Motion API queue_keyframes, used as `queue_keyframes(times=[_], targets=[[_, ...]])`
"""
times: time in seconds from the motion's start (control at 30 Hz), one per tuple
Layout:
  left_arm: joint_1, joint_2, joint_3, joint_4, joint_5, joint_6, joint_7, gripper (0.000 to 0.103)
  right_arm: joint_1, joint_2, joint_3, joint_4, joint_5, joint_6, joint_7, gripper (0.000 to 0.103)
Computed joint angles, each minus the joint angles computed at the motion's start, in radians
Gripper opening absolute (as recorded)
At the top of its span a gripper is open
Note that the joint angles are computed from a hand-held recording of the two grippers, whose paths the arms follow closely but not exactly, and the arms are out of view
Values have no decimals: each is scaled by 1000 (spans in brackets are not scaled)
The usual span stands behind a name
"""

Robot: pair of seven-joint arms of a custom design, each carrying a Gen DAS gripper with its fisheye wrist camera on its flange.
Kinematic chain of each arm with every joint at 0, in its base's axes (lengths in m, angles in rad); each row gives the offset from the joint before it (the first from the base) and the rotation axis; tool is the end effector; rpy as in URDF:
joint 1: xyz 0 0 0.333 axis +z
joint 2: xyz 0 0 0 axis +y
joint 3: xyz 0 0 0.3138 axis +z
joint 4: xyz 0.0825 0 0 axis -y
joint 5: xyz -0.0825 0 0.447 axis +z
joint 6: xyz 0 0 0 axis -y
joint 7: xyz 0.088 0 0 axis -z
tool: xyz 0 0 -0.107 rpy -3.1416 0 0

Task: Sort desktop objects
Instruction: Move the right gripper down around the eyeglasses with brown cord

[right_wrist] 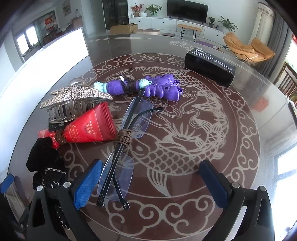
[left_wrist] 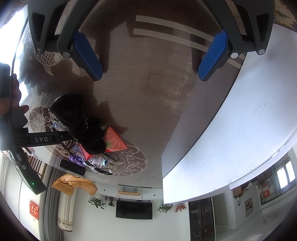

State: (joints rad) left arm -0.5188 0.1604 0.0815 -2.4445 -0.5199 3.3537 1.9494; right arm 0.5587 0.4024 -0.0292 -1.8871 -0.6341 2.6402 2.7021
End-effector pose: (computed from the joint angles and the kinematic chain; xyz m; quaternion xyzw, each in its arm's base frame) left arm 0.5267 -0.1863 0.2628 -0.5648 0.7440 -0.2831 0.2176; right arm 0.6008 0.3705 0.2831 -0.6520 0.7125 -0.1928 0.1735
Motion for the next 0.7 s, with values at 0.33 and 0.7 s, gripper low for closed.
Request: queue_keyframes(times=[0.33,0.7], targets=[[-3,-2,3,0,-1,-1,1,103,-16,23,9,37,34,-31,-22,103],[-4,-4,5,-2,-1,-2,2,103,31,23,-14,29,-29,-15,53,103]])
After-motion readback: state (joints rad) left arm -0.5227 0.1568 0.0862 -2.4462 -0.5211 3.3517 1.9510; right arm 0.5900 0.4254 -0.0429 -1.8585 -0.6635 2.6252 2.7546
